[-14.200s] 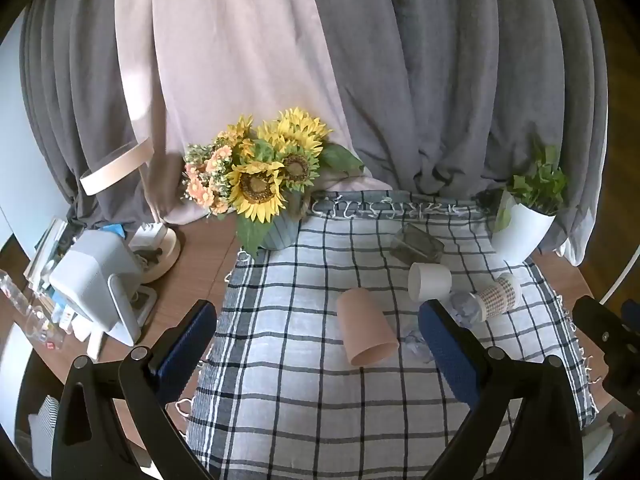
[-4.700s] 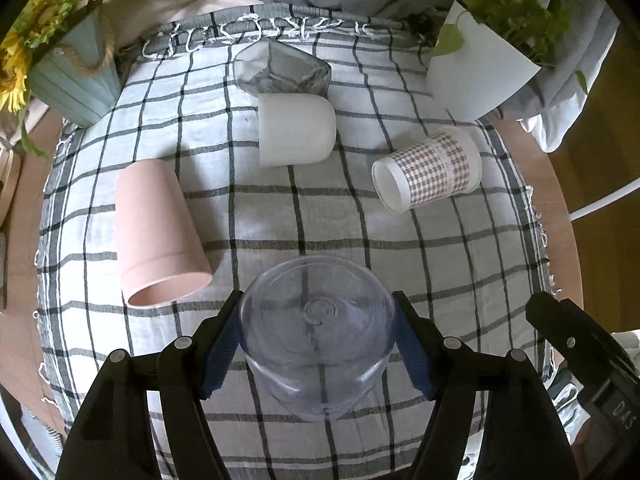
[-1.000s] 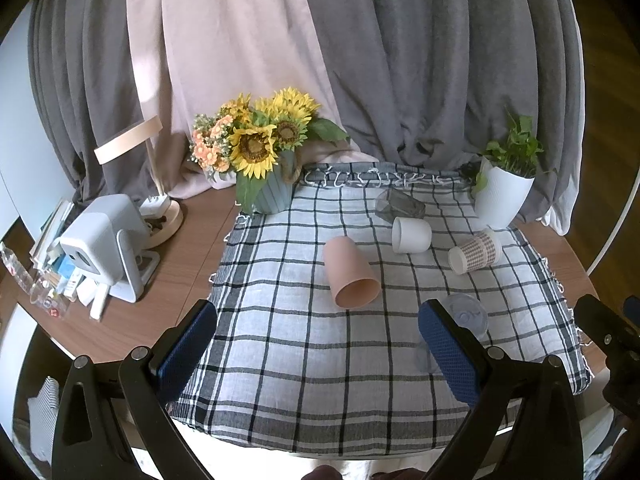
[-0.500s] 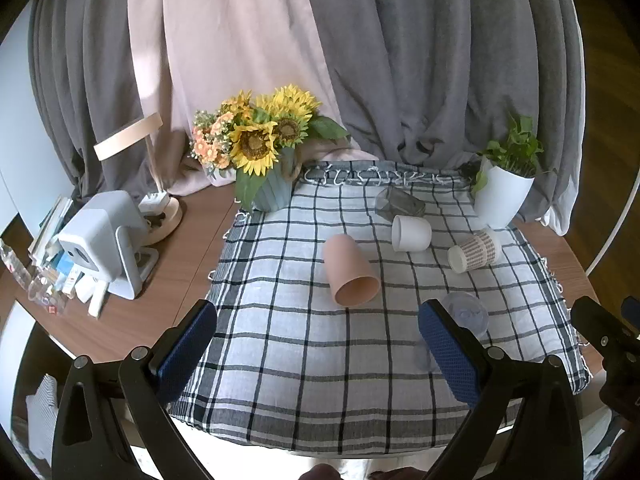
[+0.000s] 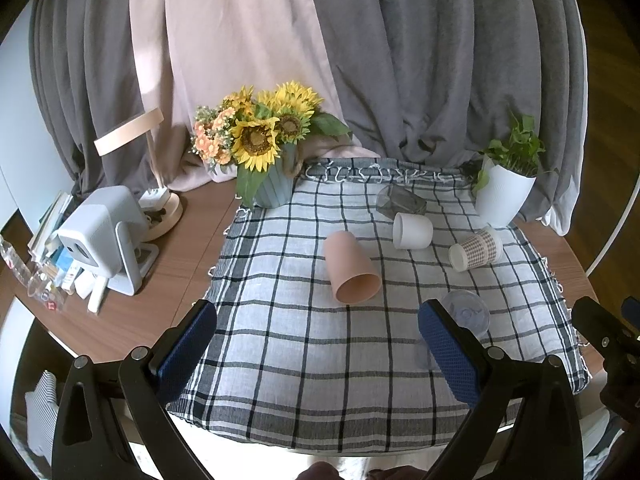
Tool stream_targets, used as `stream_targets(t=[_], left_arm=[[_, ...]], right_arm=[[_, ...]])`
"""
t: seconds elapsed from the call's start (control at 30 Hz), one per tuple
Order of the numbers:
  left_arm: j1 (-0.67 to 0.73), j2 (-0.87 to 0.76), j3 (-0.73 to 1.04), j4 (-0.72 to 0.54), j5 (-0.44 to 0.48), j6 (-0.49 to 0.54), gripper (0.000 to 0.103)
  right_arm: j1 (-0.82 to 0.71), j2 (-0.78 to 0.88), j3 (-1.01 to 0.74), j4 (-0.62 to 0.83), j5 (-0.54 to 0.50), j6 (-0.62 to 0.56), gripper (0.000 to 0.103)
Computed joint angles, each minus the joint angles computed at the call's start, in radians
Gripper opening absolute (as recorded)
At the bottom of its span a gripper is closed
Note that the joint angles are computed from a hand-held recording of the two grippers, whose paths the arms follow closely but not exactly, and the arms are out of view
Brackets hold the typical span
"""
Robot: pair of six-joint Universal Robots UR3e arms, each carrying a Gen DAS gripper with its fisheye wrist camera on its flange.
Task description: Flip cup upside down
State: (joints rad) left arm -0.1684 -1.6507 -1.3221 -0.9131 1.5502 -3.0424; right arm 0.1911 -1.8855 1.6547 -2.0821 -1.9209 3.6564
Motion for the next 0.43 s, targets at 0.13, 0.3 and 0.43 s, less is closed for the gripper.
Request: stream_targets(t=[0.13,0.3,0.43], left_arm=[[0.002,0.0,0.0,-0.002,-0.003,0.002,0.103],[0.006,0.001,-0.002,-0.001,-0.005,0.004,0.103],[0.005,0.002,-0.004,-0.001,-0.004,0.004,0.103]], right_arm=[[0.003,0.005,-0.004,0.002,-0.002,0.004,0.101],[0.003,0.009,-0.009,0.005,-0.001,0.0,0.101],[0.003,0.012,-0.011,0.004,0.0,0.0,0.101]])
